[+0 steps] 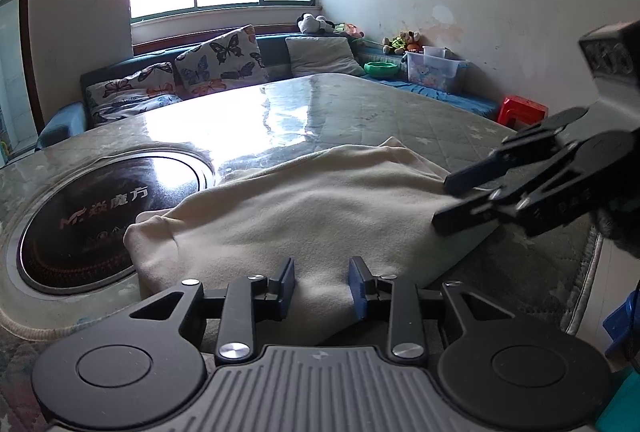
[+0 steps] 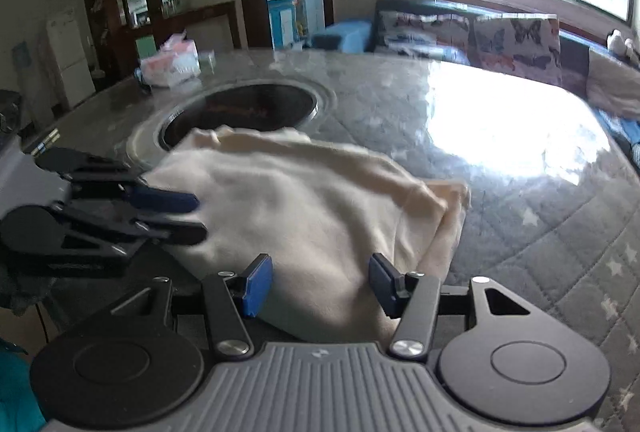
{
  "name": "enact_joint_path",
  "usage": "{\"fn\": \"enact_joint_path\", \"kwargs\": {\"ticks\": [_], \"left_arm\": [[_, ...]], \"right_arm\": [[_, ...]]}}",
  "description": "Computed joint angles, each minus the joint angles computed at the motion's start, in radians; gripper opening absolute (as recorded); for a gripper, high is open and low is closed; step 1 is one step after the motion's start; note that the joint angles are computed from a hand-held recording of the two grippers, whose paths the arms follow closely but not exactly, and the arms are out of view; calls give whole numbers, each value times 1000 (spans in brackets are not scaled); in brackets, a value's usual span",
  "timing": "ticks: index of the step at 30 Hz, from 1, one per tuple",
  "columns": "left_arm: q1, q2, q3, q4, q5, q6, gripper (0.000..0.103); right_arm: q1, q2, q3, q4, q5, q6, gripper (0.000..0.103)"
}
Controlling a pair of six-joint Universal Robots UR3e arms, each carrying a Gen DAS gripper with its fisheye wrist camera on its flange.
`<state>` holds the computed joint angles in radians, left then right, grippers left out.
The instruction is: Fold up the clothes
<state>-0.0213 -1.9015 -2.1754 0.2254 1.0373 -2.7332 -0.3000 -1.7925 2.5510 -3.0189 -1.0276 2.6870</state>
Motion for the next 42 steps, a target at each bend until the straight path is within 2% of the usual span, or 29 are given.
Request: {"fn": "enact_joint_path", "kwargs": {"ticks": [7, 13, 21, 29, 36, 42], "left_arm": [[6, 2, 8, -18, -9, -4, 37], [9, 9, 10, -35, -11, -8, 38], [9, 3, 22, -46, -19, -13, 45], [17, 12, 18, -60, -30, -23, 47], [53, 65, 12, -91, -37, -75, 51], [80, 60, 25, -109, -6, -146, 51]], "right_arm": [[31, 103, -90, -36, -20, 30, 54], [98, 330, -262, -98, -88, 102, 45], [147, 405, -432, -32, -121, 132, 42], [246, 613, -678, 39, -177, 173, 42], [260, 590, -684, 29, -175, 158, 42], [309, 673, -789, 76, -193, 162, 44]]}}
